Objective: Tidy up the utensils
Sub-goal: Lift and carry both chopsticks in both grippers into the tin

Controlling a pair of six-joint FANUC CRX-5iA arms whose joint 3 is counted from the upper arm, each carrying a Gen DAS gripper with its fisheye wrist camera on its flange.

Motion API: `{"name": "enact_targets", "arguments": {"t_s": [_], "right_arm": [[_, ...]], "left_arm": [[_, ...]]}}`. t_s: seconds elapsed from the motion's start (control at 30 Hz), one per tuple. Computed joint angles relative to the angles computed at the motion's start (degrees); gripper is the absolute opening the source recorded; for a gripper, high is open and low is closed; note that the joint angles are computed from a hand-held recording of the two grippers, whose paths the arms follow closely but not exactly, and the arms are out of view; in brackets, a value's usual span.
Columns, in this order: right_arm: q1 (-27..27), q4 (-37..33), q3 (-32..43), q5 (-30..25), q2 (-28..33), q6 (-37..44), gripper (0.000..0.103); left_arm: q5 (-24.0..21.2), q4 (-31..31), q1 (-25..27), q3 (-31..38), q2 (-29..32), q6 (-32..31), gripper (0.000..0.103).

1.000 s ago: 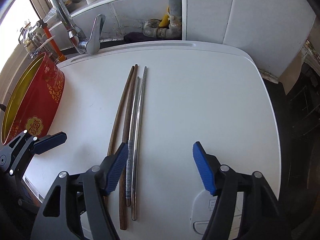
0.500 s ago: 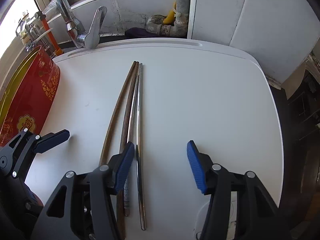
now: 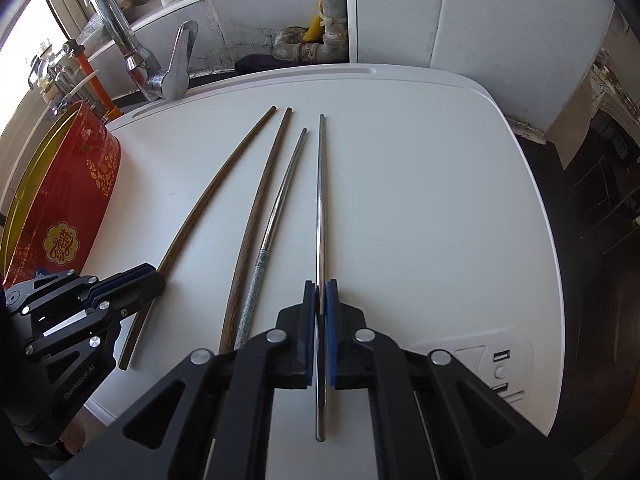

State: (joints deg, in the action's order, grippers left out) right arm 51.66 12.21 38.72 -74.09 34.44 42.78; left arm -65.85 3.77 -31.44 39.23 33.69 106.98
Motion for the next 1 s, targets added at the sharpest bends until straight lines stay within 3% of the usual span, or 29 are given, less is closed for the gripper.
{"name": "enact_targets", "arguments": {"t_s": [0.27, 0.57, 0.73, 1.0], "right_arm": [[0.9, 2.0, -4.1, 2.1, -3.3, -2.1, 0.005], [0.3, -0.5, -4.1, 1.2, -3.3, -2.1, 0.006], [1.0, 1.4, -5.8, 3.8, -5.2, -3.6, 0.006], [3.8, 0.3, 0.9, 9.3, -4.3, 1.9, 0.006]], "left_arm": [[2.5, -0.3, 0.2, -3.0, -3.4, 0.9, 0.006], [4.5, -2.3, 0.5, -7.8, -7.9, 3.9, 0.006], [6.1, -3.7, 1.1, -10.7, -11.3, 6.4, 0.006], [6.6, -11.1, 2.9, -16.6, -21.3, 13.1, 0.006]]}}
